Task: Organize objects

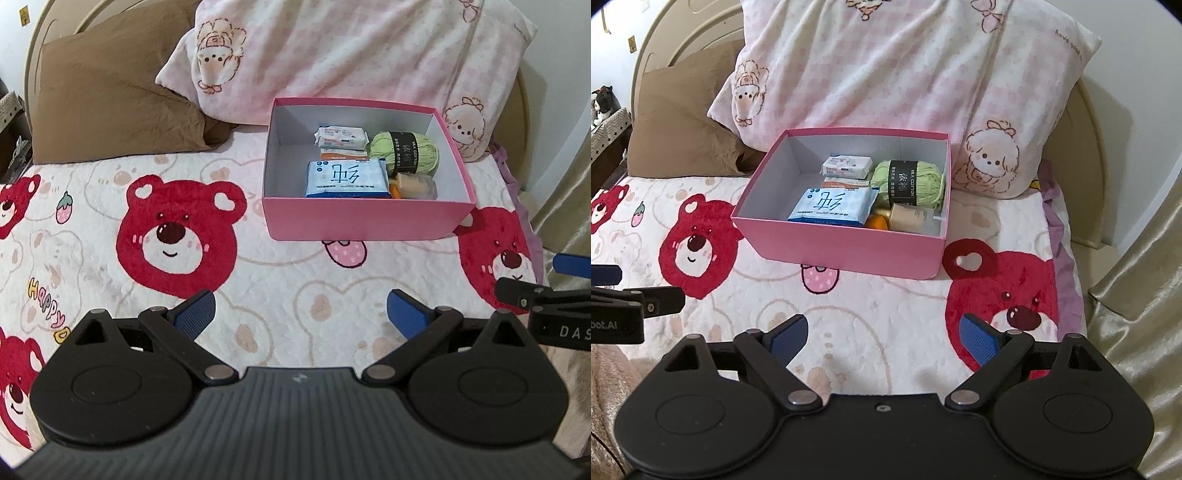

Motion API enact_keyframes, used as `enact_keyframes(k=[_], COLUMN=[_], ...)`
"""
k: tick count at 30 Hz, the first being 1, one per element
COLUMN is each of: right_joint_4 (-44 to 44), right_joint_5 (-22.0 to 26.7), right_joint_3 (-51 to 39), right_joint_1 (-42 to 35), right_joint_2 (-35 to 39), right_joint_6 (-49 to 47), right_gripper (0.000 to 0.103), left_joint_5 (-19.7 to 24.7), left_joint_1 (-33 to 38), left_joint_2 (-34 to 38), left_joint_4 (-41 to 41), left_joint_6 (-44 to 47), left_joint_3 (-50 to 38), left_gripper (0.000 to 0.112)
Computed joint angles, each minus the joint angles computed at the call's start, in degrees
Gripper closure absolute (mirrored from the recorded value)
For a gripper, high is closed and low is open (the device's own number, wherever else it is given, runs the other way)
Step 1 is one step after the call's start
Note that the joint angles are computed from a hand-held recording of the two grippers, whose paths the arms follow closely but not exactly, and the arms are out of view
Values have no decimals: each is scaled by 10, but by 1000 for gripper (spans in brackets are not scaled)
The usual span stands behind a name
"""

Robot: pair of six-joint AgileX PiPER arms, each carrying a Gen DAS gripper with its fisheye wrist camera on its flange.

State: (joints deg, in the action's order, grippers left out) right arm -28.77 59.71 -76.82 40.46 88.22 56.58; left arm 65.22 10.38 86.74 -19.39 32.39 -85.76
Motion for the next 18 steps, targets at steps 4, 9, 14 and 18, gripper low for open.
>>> enact_keyframes(k=[4, 9, 14, 18], right_joint_4=[-2, 1, 5, 5], right_joint_5=[7, 11, 16, 23], right_joint_3=[-5, -10, -14, -18], right_joint_1=[3, 4, 5, 7], right_joint_2=[7, 13, 18, 22], right_joint_6=[-2, -4, -10, -5], right_gripper=[11, 11, 11, 11], left_joint_5=[-8, -16, -13, -16], left_joint_1=[1, -2, 5, 7], left_joint_2=[-1, -1, 1, 2], left_joint_4=[5, 14, 2, 5], left_joint_6=[-3, -2, 0, -1], left_joint_3=[3, 8, 11, 16], left_gripper=[11, 11, 11, 11])
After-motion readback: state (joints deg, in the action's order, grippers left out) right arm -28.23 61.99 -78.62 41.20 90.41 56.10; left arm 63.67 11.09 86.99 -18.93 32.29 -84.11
